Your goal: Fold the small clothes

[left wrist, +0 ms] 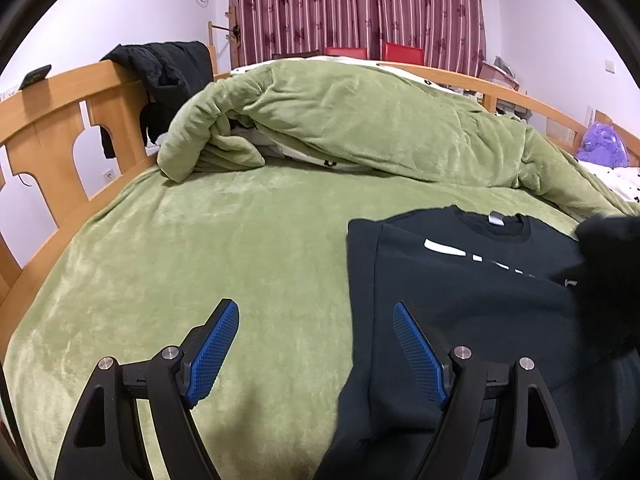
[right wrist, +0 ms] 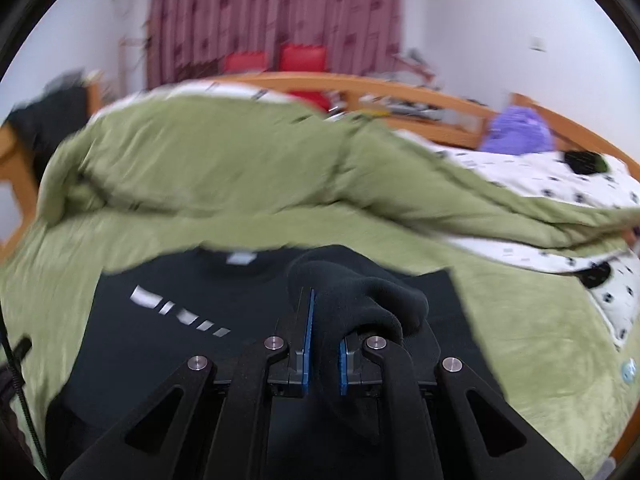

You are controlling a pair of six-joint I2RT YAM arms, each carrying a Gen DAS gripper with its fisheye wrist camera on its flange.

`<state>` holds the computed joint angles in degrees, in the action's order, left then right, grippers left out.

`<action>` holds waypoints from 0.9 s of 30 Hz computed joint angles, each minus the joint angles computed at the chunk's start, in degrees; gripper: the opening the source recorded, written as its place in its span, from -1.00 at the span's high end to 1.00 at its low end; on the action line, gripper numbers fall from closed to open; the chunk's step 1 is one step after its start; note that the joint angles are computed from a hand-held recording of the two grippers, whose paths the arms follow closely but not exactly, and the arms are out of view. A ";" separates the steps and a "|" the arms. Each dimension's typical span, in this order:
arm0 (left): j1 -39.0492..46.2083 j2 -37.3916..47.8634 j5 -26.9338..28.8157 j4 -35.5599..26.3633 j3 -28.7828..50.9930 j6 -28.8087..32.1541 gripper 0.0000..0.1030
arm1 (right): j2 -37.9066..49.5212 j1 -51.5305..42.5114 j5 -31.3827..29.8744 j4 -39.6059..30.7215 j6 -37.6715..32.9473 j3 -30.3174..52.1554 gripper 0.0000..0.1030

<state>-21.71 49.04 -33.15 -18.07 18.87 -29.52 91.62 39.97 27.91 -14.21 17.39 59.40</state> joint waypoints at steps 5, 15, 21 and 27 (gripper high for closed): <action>3.43 -1.16 7.37 2.17 -1.69 0.98 -0.52 | 14.02 5.28 -2.45 3.78 4.16 2.29 0.80; 7.63 1.87 17.02 9.57 -4.22 -0.37 -0.52 | 16.94 9.92 -5.24 9.53 -3.70 -3.05 0.06; 3.24 7.81 16.28 14.11 -4.40 -3.02 -0.52 | -1.73 6.04 -9.18 13.46 -10.11 -18.97 -0.11; -10.61 16.14 7.98 14.82 -0.60 -8.74 -0.52 | -19.87 -5.22 -10.06 14.09 -14.89 -30.35 -0.16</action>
<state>-32.32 65.18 -25.18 -3.25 18.27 -38.26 71.75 34.75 17.84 -0.13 2.50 29.04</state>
